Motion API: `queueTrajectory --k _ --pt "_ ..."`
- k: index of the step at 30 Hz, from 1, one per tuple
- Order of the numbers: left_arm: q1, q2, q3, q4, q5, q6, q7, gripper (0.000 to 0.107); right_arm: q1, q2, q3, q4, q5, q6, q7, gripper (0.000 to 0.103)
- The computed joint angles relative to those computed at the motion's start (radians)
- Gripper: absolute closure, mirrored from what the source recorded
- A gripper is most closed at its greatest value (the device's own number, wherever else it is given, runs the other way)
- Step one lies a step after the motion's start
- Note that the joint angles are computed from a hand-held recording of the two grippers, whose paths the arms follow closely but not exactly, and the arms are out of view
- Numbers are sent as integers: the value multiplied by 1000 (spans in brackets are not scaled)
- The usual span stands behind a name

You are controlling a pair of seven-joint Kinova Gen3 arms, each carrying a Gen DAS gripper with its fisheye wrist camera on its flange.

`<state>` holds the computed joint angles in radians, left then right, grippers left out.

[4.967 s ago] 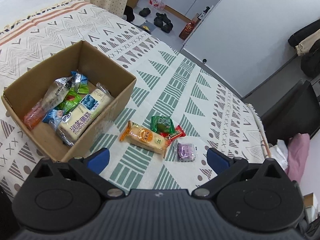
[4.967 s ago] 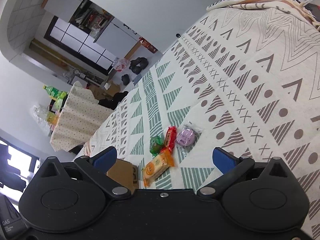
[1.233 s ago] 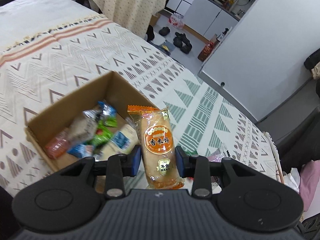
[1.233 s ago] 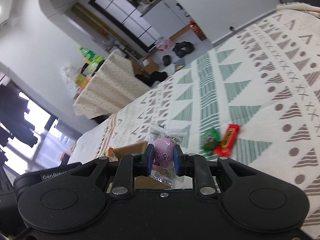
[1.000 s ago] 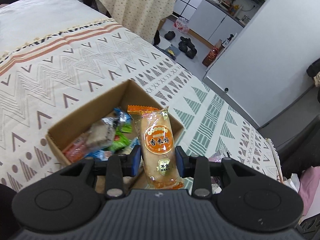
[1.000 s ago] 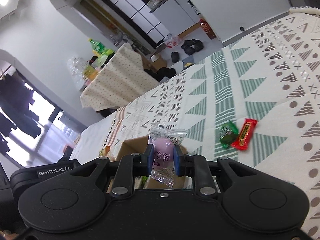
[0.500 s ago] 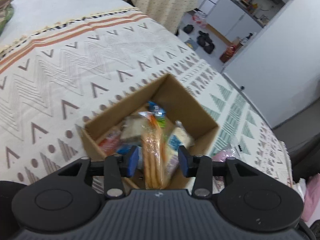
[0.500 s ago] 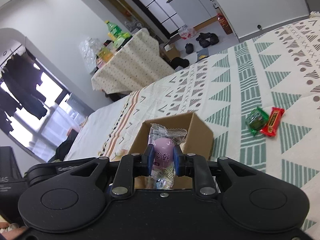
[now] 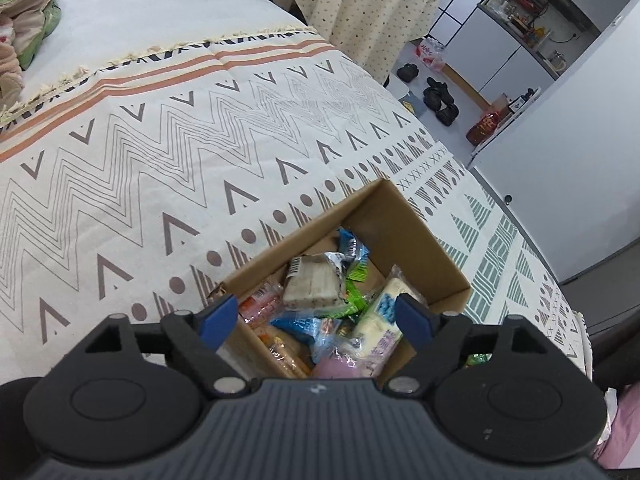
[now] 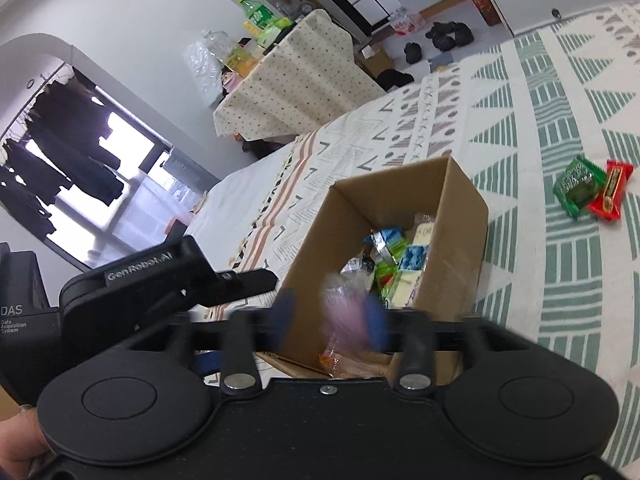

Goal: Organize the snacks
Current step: 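Open both grippers to drop the snacks into the box, then move both tools back to the green candy and red bar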

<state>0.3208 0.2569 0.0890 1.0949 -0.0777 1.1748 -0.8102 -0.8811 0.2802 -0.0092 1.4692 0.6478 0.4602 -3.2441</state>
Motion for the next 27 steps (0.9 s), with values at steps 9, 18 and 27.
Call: queueTrajectory --k 9,18,27 --pt "23 -3 8 18 -11 -18 12 15 8 -37 -24 5 56 155 -83 36" --pt "70 9 27 23 -7 -59 6 15 33 -76 -71 62 151 268 -225 18" --pt "123 30 36 9 -18 -84 38 15 74 -122 -128 128 224 361 -364 0"
